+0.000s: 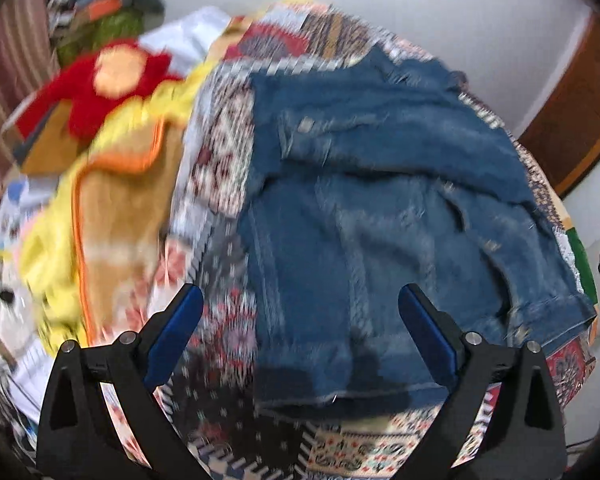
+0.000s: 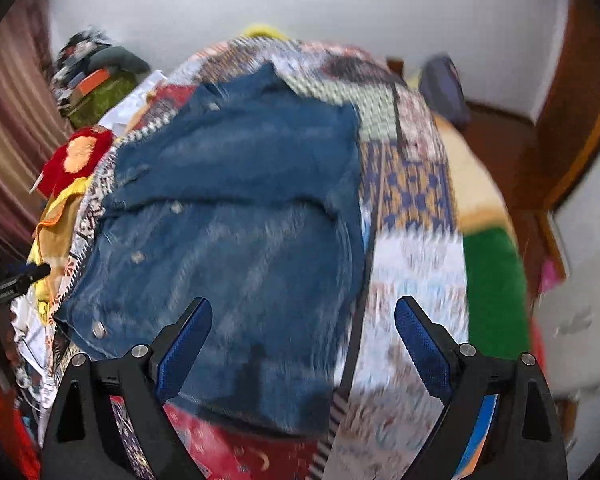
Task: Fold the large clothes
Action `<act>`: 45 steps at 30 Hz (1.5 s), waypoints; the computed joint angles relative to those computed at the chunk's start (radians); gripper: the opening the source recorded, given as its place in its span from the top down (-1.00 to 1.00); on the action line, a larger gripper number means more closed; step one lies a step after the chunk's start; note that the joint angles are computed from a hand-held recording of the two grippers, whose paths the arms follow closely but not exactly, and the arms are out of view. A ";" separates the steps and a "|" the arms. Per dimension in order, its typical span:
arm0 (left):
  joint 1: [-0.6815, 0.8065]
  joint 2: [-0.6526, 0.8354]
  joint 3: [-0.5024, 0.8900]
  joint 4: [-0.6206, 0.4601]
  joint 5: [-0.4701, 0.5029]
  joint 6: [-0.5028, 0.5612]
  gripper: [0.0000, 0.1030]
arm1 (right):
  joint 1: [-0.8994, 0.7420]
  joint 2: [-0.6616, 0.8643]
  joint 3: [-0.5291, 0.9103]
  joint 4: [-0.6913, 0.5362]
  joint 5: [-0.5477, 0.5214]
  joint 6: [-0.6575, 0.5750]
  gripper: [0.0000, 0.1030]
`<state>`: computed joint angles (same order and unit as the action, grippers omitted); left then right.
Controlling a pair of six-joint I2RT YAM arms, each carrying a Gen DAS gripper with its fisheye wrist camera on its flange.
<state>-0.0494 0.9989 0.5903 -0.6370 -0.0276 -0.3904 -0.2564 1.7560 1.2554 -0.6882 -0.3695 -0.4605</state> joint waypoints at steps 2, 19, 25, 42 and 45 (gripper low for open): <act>0.027 -0.019 -0.059 0.012 0.044 -0.028 -0.92 | -0.026 0.021 -0.020 -0.010 -0.008 0.001 -0.78; 0.000 -0.072 -0.251 0.159 0.186 -0.139 -0.10 | -0.062 0.046 -0.147 0.025 -0.140 0.010 0.26; 0.047 -0.132 -0.222 0.115 0.151 -0.092 0.60 | -0.039 0.027 -0.122 0.047 -0.176 0.000 0.67; 0.082 0.238 0.314 0.246 0.037 0.119 0.73 | 0.176 0.239 0.403 0.111 -0.132 0.122 0.78; 0.107 0.369 0.438 0.278 0.028 0.140 0.73 | 0.211 0.388 0.649 0.063 -0.079 0.161 0.78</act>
<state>0.0574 1.3677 1.0279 -0.3589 0.0004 -0.2505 -0.0451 2.1443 1.9046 -0.6249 -0.4487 -0.2993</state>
